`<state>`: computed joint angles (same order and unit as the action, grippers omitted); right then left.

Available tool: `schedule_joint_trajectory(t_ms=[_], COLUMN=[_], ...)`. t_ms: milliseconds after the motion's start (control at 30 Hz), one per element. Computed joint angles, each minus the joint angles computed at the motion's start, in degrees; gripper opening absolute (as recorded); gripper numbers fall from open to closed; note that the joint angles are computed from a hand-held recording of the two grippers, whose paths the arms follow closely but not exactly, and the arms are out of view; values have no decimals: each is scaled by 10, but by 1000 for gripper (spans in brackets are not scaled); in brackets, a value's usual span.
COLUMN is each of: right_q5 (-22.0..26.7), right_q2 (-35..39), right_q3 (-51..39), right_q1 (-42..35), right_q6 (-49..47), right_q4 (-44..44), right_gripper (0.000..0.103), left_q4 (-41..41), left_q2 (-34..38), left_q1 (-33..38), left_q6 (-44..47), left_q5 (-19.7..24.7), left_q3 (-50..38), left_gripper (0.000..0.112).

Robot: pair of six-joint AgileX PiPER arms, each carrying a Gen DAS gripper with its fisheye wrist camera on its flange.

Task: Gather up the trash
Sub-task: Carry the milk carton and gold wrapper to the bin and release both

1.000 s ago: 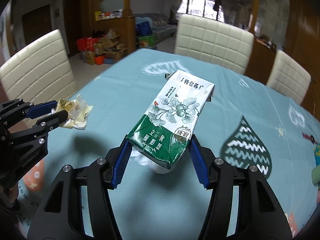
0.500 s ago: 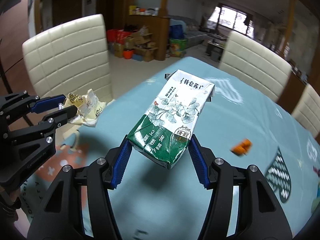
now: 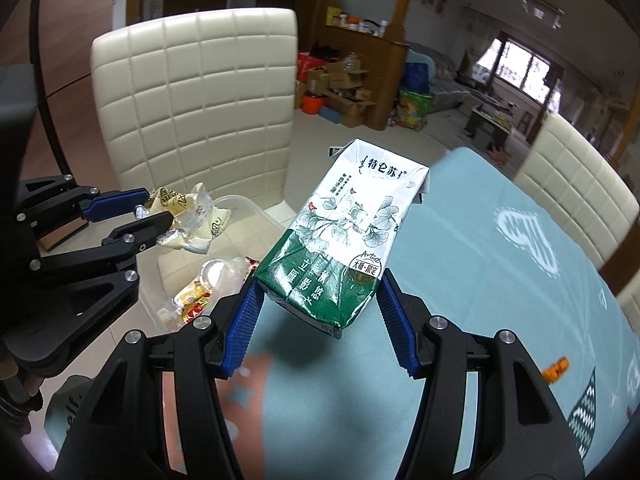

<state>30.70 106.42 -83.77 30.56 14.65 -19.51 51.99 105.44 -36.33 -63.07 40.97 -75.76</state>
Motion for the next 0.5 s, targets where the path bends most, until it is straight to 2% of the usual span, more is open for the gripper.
schedule_joint_trajectory(t_ms=[100, 133, 200, 233, 267, 500], right_q5=[4, 4, 6, 6, 6, 12], right_q2=[11, 13, 20, 21, 24, 38], right_q3=[-16, -18, -29, -30, -34, -52], right_q1=[11, 13, 15, 15, 17, 23], right_q6=[2, 2, 0, 0, 2, -8], right_q4=[-8, -9, -11, -12, -15, -8], right_gripper=[60, 60, 60, 60, 60, 60], left_q4=[-6, -9, 4, 18, 32, 78], left_q2=[-4, -3, -8, -12, -17, -28], left_q1=[15, 18, 22, 21, 20, 17], left_q6=[-3, -4, -30, -49, -65, -103], left_q5=[-19, -21, -16, -17, -18, 12], left_q3=[11, 11, 21, 27, 34, 56], left_gripper=[29, 34, 56, 73, 81, 83])
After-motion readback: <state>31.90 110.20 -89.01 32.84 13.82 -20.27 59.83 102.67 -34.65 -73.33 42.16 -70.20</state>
